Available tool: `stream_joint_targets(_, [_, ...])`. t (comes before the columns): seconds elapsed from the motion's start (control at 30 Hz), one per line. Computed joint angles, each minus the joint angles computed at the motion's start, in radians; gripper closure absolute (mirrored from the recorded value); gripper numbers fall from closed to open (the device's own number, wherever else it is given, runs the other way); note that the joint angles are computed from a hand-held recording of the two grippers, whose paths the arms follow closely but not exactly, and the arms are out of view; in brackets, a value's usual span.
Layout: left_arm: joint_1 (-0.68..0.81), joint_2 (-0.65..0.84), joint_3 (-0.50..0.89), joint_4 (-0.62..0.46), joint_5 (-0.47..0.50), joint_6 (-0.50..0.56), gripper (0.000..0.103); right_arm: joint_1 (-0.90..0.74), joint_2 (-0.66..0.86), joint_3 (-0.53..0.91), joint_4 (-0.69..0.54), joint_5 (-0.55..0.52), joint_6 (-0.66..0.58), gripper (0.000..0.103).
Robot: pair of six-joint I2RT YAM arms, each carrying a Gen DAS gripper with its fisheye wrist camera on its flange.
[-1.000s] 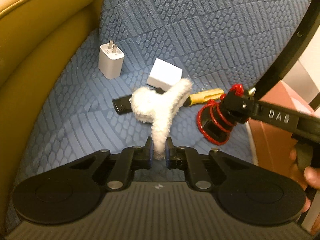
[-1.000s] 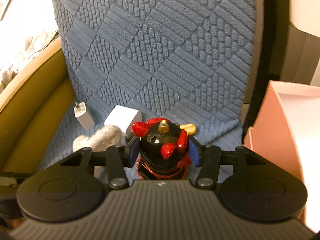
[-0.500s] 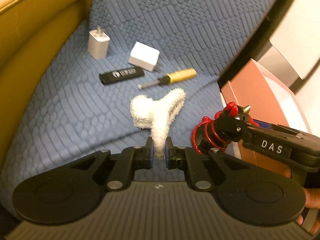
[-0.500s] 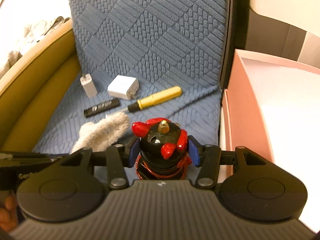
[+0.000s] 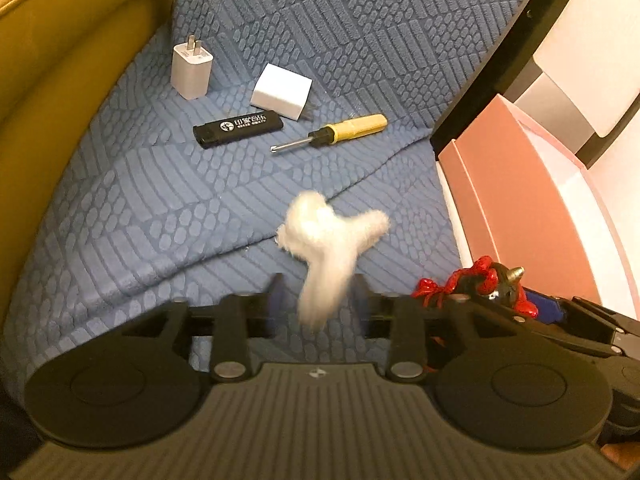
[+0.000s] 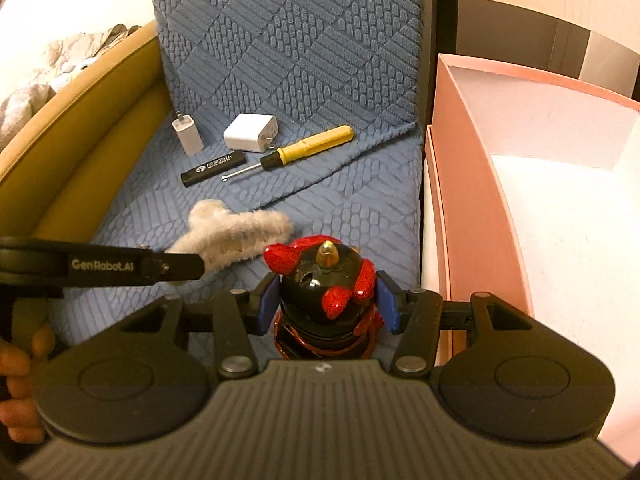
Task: Organize rigid objects
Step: 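Lift the plush with the left tool while the right lifts the red figurine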
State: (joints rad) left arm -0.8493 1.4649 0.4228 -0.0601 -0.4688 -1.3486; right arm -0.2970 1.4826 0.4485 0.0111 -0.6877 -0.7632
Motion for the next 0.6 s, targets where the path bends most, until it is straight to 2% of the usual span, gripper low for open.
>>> stream_joint_targets(0.17, [0.022, 0.021, 0.023, -0.035, 0.007, 0.032, 0.035, 0.023, 0.009, -0.026, 0.083, 0.026, 0.043, 0.047])
stream_joint_targets(0.37, [0.057, 0.03, 0.024, -0.03, 0.021, 0.074, 0.029, 0.047, 0.031, -0.023, 0.111, 0.05, 0.063, 0.043])
stream_joint_targets(0.6, [0.088, 0.098, 0.061, -0.022, 0.032, 0.139, 0.028, 0.07, 0.083, 0.0, 0.105, 0.087, 0.063, 0.043])
